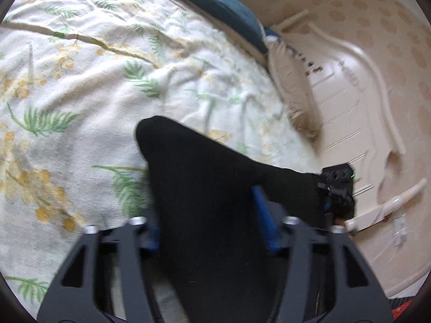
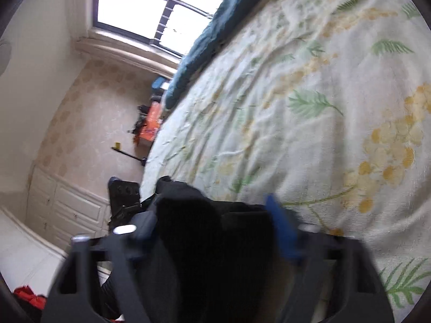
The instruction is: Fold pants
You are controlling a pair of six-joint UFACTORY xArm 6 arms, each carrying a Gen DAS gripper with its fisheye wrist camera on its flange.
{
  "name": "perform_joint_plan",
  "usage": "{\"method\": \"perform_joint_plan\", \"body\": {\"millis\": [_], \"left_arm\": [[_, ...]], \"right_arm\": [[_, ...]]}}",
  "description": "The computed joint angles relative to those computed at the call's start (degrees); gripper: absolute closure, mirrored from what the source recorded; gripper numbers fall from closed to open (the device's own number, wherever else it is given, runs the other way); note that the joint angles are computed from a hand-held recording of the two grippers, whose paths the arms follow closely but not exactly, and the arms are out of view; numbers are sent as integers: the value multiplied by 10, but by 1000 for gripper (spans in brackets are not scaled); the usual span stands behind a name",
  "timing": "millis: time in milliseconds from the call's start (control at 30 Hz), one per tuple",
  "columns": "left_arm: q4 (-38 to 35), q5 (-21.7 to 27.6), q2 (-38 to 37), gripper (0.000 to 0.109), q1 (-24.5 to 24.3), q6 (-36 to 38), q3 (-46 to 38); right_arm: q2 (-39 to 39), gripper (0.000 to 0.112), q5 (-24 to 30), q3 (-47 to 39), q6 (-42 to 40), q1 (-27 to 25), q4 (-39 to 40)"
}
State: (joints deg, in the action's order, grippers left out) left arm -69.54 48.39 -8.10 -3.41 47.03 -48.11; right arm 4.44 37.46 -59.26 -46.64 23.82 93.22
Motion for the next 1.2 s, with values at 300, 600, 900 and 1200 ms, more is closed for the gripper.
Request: {"method": "perform_joint_plan", "body": {"millis": [300, 600, 900, 1200], "left_arm": [[1, -62, -31, 87, -23, 33, 7], [53, -80, 55, 88, -22, -3, -103], [136, -75, 195, 88, -18, -75, -264], [98, -43, 242, 84, 0, -64, -290]], "right_arm": [[-16, 80, -47, -7, -33, 23, 33], [52, 81, -72, -104, -1, 19, -6], [169, 81, -63, -259, 92, -6, -86], [233, 82, -25, -291, 136, -31, -87]]}}
